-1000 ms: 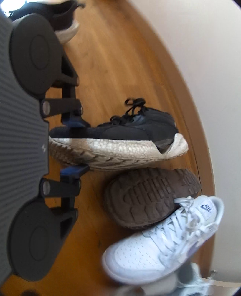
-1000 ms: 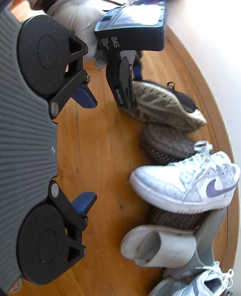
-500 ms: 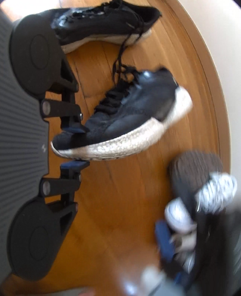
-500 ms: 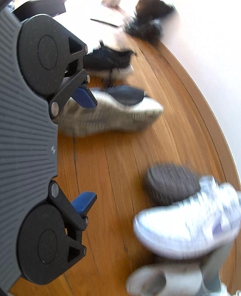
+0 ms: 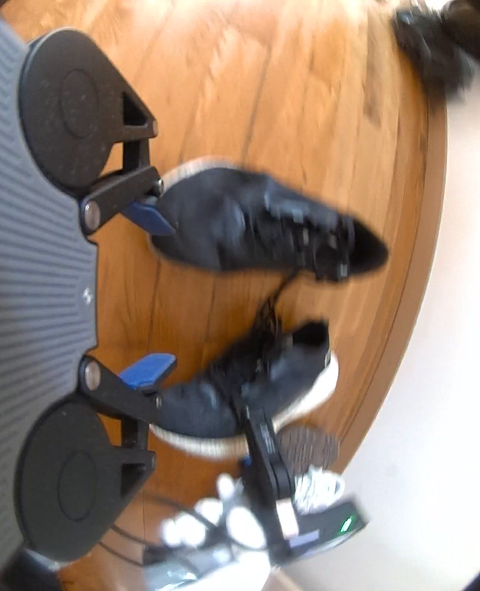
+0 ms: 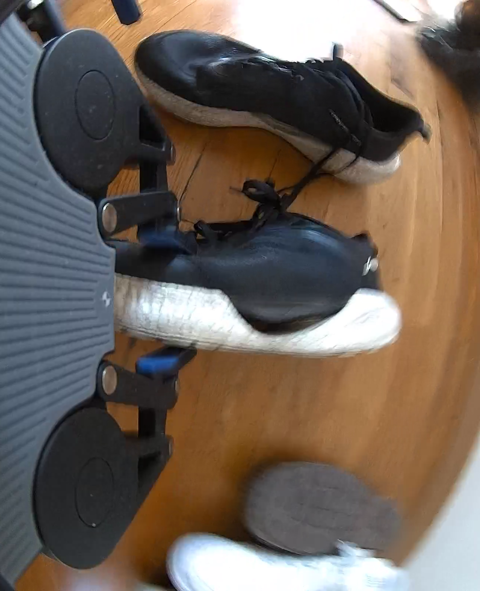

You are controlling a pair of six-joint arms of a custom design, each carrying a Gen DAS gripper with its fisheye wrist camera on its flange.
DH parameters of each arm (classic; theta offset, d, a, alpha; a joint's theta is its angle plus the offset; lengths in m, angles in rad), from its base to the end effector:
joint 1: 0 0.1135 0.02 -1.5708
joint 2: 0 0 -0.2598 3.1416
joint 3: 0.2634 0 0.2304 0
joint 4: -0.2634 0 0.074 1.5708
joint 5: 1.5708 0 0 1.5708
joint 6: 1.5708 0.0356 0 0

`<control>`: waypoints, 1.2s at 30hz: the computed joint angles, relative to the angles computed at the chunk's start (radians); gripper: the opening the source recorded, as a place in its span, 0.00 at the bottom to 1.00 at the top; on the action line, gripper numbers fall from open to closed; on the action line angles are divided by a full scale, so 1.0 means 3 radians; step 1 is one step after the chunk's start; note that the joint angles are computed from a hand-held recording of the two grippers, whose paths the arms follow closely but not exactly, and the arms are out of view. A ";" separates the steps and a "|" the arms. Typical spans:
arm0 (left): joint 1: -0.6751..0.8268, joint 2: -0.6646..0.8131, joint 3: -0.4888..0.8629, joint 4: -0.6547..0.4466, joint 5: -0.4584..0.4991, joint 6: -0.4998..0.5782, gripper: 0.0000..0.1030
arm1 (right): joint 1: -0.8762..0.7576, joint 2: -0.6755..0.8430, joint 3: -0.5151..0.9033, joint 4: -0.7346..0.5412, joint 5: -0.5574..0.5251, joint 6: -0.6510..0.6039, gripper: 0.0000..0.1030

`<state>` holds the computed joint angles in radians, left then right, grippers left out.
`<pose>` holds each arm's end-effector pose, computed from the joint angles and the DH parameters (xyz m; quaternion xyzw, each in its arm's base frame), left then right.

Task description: Organize scattered shoes

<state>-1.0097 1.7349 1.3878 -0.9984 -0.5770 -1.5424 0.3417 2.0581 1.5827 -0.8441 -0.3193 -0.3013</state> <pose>0.1842 -0.2566 0.2493 -0.2816 0.9106 -0.0210 0.3018 0.3672 0.1425 0.1902 -0.3284 0.9230 0.1602 0.1205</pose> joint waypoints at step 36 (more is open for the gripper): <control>-0.0130 0.0045 0.0228 -0.0632 -0.0084 -0.0288 0.69 | -0.0227 0.0290 0.0036 0.0924 0.0410 -0.0148 0.57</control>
<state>-1.0486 1.7483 1.4562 -1.1879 -0.6021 -1.6289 0.2736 2.1451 1.5935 -0.5670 -0.1962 -0.3457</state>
